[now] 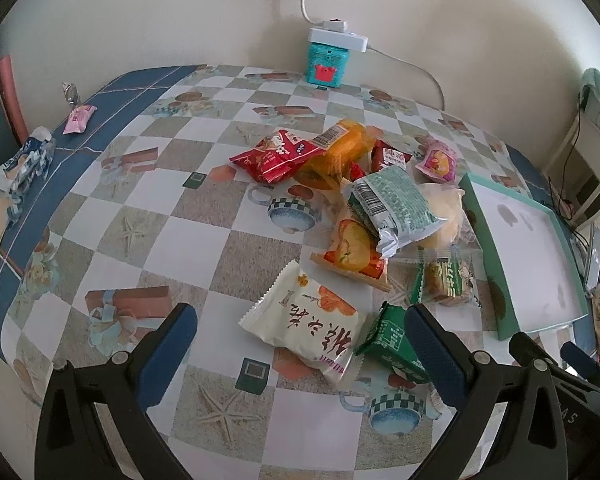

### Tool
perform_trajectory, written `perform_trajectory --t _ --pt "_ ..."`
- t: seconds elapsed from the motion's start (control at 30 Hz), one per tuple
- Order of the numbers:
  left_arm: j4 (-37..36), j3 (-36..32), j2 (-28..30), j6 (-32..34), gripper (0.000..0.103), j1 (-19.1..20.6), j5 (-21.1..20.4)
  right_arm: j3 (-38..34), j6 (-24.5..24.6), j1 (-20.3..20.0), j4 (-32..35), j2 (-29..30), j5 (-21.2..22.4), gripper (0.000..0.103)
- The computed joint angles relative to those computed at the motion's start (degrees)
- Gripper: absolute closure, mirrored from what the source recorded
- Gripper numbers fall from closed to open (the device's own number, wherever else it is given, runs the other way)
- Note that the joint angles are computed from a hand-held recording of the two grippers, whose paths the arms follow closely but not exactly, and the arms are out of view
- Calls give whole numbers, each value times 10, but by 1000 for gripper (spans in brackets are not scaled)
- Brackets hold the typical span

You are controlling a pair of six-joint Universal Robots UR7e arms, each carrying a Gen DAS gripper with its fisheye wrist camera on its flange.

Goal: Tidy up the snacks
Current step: 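Grasp the white rice-cracker bag with the left gripper while the right grasps the green biscuit pack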

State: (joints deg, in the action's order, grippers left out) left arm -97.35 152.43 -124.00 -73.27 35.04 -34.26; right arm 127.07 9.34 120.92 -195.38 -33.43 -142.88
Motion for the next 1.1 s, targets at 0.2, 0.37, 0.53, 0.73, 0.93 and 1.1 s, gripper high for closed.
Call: perform_trajectory --t 0.2,0.37,0.53,0.73,0.93,1.1 --pt "-3 -1 1 7 0 5 -3 -2 -4 1 -1 3 2 0" --pt "3 -7 16 8 0 28 2 -5 -15 -4 -2 2 35 0" --pt "-32 -5 25 32 0 62 -6 -30 -33 -8 43 20 84 0" --pt "-108 -9 47 65 0 122 -30 -68 -87 3 74 62 89 0" --pt "-156 -17 65 90 0 157 -44 -84 -114 1 80 76 112 0" --pt "-176 -17 65 101 0 177 -50 -76 -125 1 81 63 133 0"
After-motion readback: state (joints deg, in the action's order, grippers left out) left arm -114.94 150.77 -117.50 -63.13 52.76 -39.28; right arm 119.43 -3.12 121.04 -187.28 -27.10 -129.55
